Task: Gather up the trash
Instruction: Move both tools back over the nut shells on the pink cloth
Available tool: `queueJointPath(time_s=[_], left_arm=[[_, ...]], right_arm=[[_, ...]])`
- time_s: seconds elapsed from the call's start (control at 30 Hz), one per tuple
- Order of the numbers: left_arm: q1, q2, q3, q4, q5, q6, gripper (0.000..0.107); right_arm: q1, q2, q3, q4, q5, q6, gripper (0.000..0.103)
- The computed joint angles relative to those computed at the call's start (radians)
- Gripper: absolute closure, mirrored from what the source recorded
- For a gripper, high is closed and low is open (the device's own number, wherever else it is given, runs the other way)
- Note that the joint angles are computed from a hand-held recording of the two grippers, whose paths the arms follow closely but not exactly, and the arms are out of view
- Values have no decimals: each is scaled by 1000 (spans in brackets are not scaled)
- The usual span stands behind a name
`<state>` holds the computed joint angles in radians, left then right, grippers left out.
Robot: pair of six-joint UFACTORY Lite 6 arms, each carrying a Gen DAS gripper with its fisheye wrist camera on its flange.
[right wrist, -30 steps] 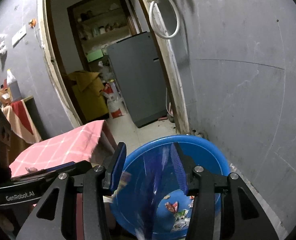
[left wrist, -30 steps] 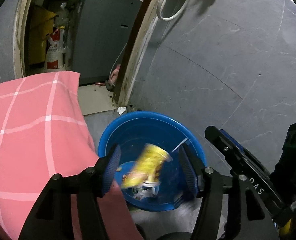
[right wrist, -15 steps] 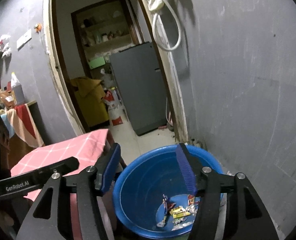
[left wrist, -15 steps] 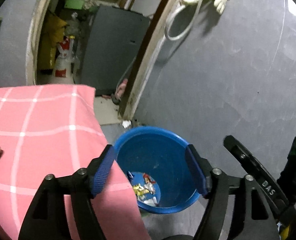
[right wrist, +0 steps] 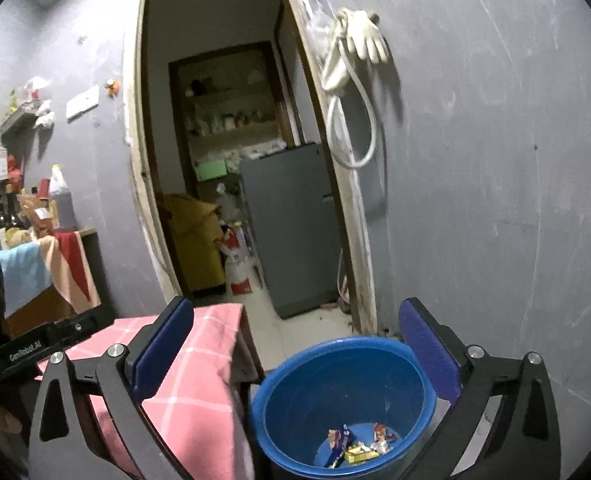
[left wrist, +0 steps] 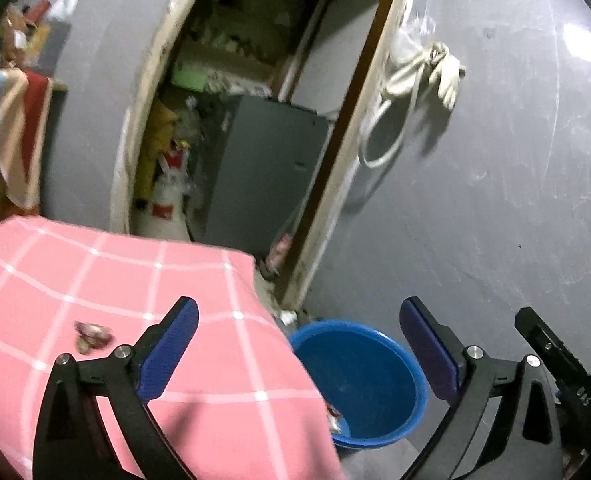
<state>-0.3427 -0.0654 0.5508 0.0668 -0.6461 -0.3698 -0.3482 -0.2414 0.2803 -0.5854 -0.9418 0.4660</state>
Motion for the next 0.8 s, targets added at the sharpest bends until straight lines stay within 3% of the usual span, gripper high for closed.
queueJointPath(time_s=[0.17, 0.43, 0.6, 0.8], left_arm=[[-43, -160, -129, -188, -33, 210, 7], [15, -429, -363, -226, -56, 280, 6], [192, -613, -483, -51, 16, 186, 6], [485, -720, -565, 351, 28, -76, 6]], right_arm=[[87, -119, -85, 66, -5, -49, 0], [356, -218, -153, 287, 16, -180, 0], [516, -180, -156, 430, 0, -267, 0], [692, -79, -118, 581, -32, -358, 0]])
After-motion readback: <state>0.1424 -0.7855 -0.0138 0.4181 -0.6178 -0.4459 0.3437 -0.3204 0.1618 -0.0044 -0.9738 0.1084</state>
